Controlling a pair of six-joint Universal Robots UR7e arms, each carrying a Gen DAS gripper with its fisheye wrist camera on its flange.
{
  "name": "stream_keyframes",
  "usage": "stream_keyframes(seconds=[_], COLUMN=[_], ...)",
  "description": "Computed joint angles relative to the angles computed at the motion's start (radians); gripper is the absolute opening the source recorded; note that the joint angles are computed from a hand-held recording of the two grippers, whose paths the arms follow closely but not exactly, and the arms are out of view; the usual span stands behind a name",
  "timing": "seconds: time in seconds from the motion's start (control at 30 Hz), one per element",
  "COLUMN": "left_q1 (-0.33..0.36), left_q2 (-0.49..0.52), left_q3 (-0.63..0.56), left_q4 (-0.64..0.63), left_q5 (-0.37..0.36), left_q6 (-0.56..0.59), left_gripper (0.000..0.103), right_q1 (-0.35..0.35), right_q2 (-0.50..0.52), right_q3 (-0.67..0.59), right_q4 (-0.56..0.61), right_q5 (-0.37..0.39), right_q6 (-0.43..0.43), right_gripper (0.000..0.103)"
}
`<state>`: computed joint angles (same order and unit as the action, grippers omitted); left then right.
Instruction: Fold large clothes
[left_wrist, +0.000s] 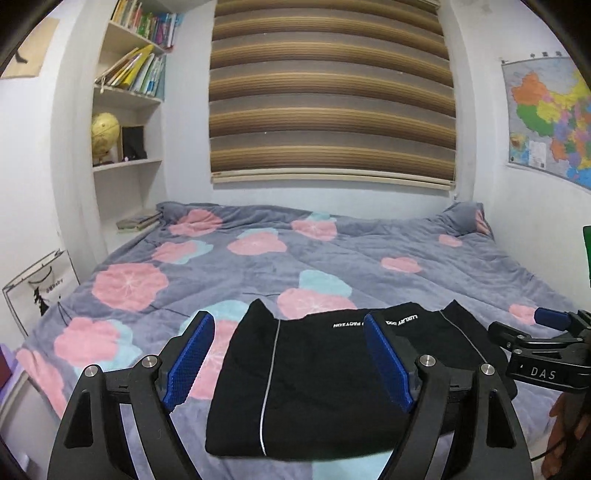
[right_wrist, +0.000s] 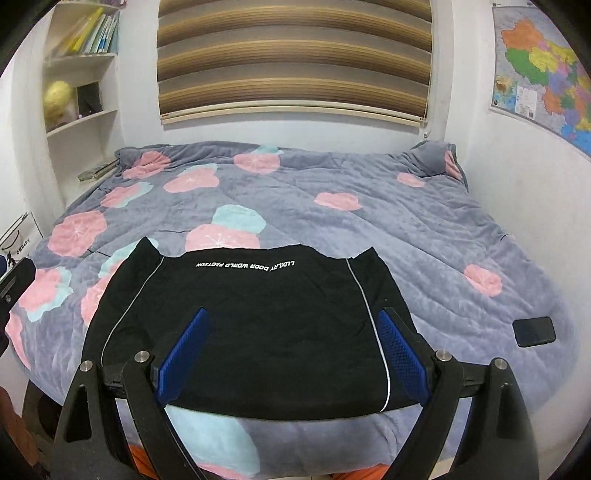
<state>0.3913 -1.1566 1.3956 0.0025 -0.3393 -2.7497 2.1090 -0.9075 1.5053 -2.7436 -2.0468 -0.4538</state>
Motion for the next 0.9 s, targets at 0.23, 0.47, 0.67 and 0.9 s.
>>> stream_keyframes(seconds=[0.23,0.47,0.67,0.9], left_q1=[0.048,0.075,0.09,0.095], left_q2=[-0.063,-0.078,-0.096,-0.162], left_q3=[0.079,0.114,0.141,0.224], left_q4=[-0.254,-0.39,-0.49,-0.745], left_q5=[-0.001,-0.009,-0.016,-0.001], left_q6=[0.213,0.337,0.419,0.621], left_gripper=[0.084,0.084,0.084,0.084], right_q1=[-0.005,-0.016,-0.024,-0.026], right_q2=[0.027,0.035,0.037,0.036], right_q3=[-0.018,-0.024,-0.026,-0.024], right_q4=[0.049,0.071,0.081,0.088], right_q5=[-0.024,-0.018,-0.018,-0.019], right_q6=[0.01,0.022,0.029,0.039], right_gripper=[0.093,0.093,0.093,0.093])
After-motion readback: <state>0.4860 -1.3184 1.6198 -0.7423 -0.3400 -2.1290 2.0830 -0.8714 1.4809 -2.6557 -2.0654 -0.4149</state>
